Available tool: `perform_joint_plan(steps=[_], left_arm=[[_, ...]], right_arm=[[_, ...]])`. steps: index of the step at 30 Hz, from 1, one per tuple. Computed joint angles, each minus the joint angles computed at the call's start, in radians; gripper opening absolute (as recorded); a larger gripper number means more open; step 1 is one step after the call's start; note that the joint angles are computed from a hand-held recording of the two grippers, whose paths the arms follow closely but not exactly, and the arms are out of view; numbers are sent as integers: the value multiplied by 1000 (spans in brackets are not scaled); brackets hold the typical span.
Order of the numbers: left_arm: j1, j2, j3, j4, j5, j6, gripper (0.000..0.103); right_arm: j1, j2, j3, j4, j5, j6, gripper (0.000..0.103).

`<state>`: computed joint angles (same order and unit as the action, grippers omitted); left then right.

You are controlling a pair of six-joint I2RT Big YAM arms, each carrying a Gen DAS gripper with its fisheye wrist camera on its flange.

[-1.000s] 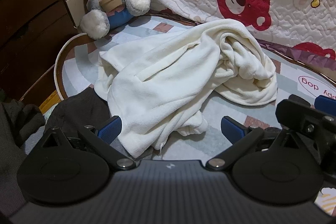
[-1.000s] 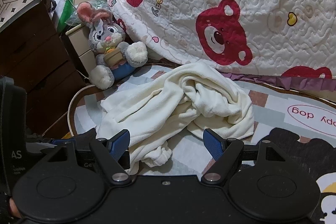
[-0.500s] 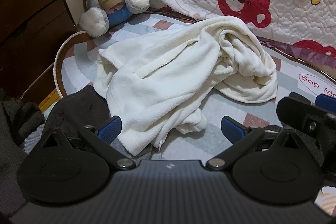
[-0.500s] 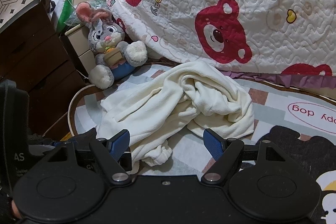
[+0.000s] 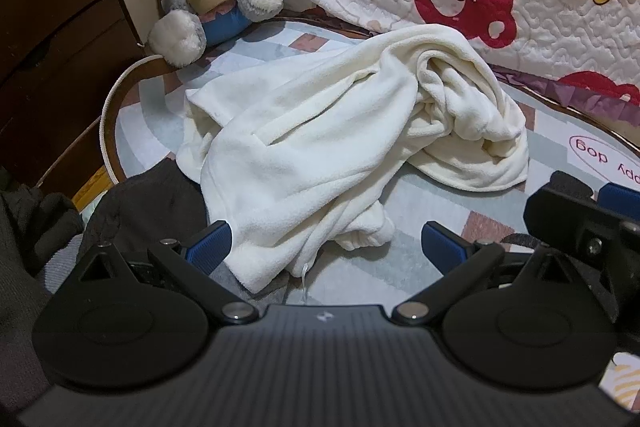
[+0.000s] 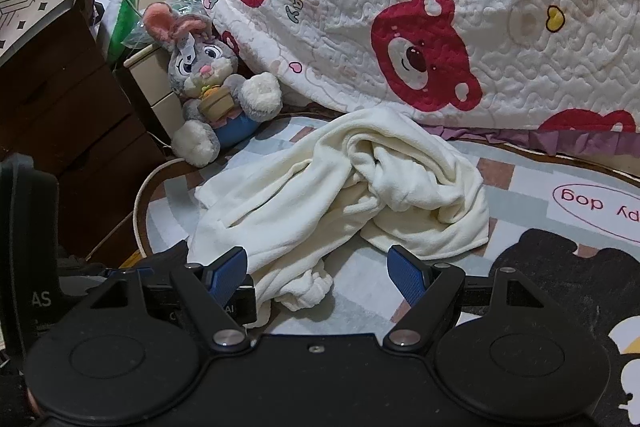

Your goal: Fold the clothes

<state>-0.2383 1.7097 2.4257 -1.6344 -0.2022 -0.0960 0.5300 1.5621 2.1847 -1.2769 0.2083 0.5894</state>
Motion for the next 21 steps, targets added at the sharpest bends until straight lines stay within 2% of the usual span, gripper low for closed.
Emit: perform_joint_plan(steps=[5, 8, 10, 12, 13, 16, 17, 18, 19, 21], left_arm=[[-1, 1, -3, -3, 5, 7, 103], [-9, -20, -60, 35, -5, 38, 103], [-28, -50, -139, 97, -55, 101, 103], [-60, -81, -233, 172, -158, 166, 103], [-67, -89, -264, 197, -175, 178, 103], [-65, -100, -321, 242, -141, 168, 100], [-59, -97, -326, 239, -107, 147, 99], [-48, -87, -318, 223, -59, 116, 93], [-39, -79, -310, 210, -25, 89, 83], [-33, -74, -314, 217, -9, 50, 70]], right_arm=[[-7, -23, -50, 32, -9, 12, 84], [-14, -46, -101, 66, -16, 23, 86], [-23, -58, -136, 76, -17, 34, 86], [-31, -66, -164, 67, 5, 31, 86], [-34, -69, -176, 60, 23, 23, 86], [-46, -97, -240, 75, 61, -16, 86], [-52, -109, -264, 88, 67, -30, 86], [-59, -120, -289, 104, 67, -50, 86], [-68, -131, -315, 122, 62, -76, 86], [-82, -146, -361, 153, 71, -146, 86]])
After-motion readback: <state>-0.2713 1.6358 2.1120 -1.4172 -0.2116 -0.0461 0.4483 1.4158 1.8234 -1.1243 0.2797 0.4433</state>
